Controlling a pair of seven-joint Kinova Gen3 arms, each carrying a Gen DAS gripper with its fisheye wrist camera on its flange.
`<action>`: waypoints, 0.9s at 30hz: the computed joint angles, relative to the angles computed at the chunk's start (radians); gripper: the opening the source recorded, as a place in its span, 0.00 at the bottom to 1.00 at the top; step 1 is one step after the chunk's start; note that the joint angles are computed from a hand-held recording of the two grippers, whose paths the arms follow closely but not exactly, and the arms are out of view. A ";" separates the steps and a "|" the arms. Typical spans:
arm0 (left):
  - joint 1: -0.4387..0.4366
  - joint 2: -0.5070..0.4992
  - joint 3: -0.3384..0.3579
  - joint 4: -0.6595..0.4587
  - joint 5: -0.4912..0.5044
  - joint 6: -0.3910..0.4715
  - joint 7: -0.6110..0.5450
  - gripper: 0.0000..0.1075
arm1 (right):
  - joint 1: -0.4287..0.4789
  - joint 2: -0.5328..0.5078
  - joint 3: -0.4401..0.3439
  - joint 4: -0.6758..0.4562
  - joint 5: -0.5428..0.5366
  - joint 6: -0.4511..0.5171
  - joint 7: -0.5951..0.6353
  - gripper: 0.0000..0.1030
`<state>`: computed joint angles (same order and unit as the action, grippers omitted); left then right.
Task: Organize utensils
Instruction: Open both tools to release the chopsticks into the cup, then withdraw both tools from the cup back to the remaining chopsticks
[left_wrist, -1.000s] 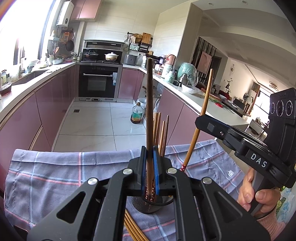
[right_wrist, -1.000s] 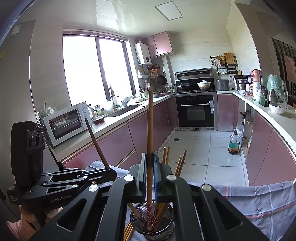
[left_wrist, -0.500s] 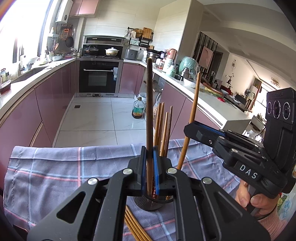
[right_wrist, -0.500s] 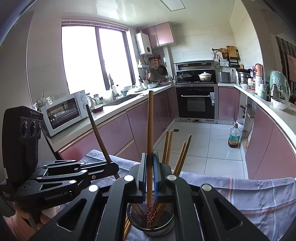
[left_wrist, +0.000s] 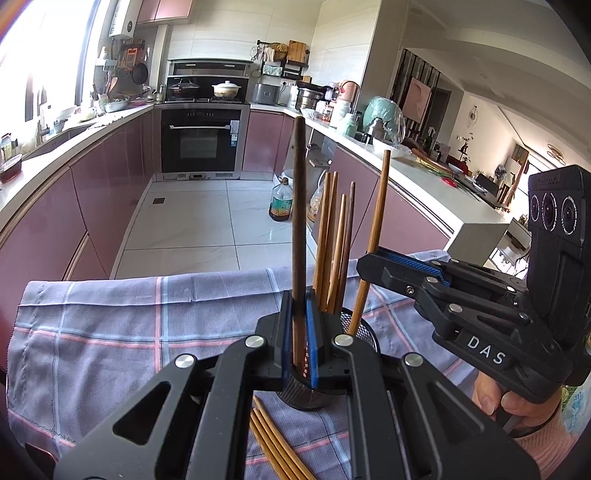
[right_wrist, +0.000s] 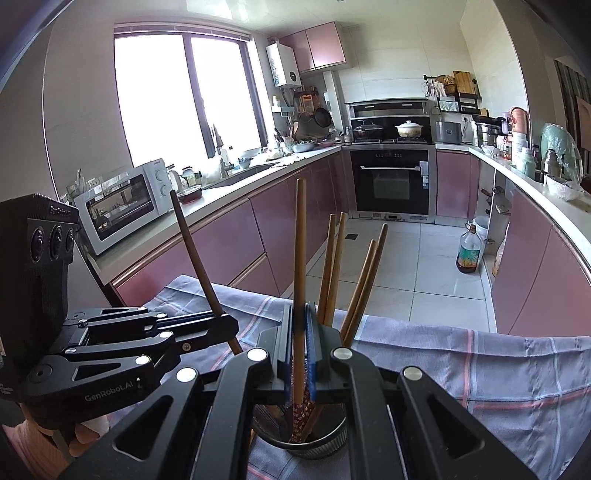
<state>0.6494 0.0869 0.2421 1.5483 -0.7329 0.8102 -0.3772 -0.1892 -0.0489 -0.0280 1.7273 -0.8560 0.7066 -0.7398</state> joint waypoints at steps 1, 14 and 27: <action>-0.001 0.002 -0.001 0.002 0.002 0.000 0.000 0.07 | 0.001 0.005 0.001 -0.004 0.003 0.006 -0.001 0.05; -0.017 0.034 -0.029 0.005 0.058 -0.032 -0.047 0.08 | 0.011 0.050 -0.028 -0.026 0.086 0.010 -0.089 0.08; 0.037 0.040 -0.044 0.034 -0.044 -0.014 0.057 0.33 | 0.019 0.020 -0.016 0.018 0.045 -0.004 -0.051 0.16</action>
<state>0.6867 0.1265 0.1980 1.5822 -0.7764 0.7961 -0.3204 -0.1698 -0.0289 -0.0435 1.7452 -0.8115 0.7024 -0.7911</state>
